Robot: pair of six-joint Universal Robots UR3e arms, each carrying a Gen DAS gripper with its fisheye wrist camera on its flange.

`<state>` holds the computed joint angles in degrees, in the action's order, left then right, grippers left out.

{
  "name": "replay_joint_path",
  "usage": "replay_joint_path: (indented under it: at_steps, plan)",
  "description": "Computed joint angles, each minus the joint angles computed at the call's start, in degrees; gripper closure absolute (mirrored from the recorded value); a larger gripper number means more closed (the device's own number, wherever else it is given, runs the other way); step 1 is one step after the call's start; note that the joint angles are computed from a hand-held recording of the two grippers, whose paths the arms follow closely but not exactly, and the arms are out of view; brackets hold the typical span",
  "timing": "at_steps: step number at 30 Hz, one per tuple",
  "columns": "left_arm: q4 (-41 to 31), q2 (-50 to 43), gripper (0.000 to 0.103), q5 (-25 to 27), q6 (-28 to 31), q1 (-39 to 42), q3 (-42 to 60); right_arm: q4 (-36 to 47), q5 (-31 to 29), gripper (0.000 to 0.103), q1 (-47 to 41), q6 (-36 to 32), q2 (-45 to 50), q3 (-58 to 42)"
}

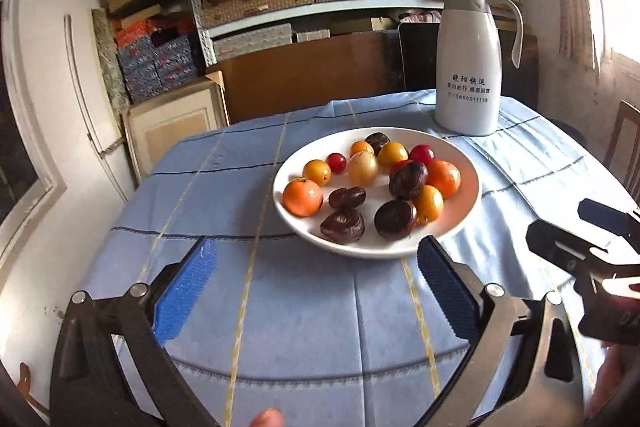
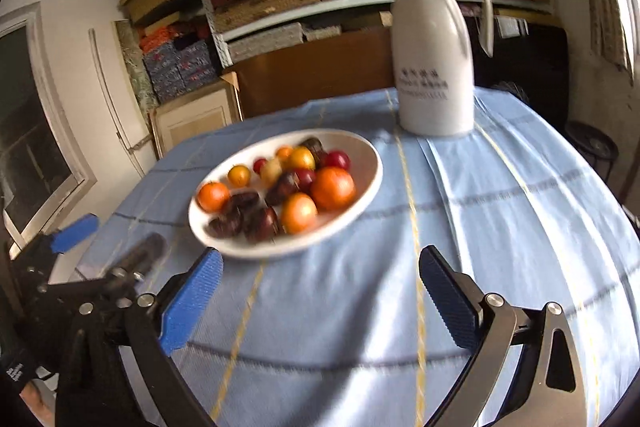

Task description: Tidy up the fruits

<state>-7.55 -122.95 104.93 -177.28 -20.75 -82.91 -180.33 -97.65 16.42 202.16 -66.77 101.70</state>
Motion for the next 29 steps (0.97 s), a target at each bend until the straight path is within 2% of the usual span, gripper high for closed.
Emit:
replay_joint_path:
  at_steps: [5, 10, 14, 18, 24, 29]
  plan:
    - [1.37, 4.29, 0.005, -3.06, -3.05, 1.51, -6.12, 0.72, -4.98, 0.004, 1.98, 0.15, -0.72, 1.99]
    - [-0.10, 6.11, 0.005, -7.58, -5.26, 4.01, -7.56, 3.41, -4.86, 0.004, 2.44, -0.89, 0.50, 0.04]
    - [-0.44, 6.20, 0.005, -9.10, -4.71, 4.33, -7.63, 3.57, -4.86, 0.004, 2.81, -1.45, 0.57, -0.14]
    - [2.13, 5.55, 0.005, -6.09, -3.31, 2.73, -7.98, 3.84, -4.83, 0.004, 2.93, -1.49, 0.60, -0.27]
    - [1.39, 5.80, 0.005, -7.13, -4.16, 2.84, -7.88, 3.74, -4.42, 0.004, 2.61, -1.29, 0.39, 0.03]
    - [2.05, 5.69, 0.005, -5.24, -4.08, 2.31, -7.88, 4.24, -4.85, 0.004, 3.01, -1.73, 0.96, -0.72]
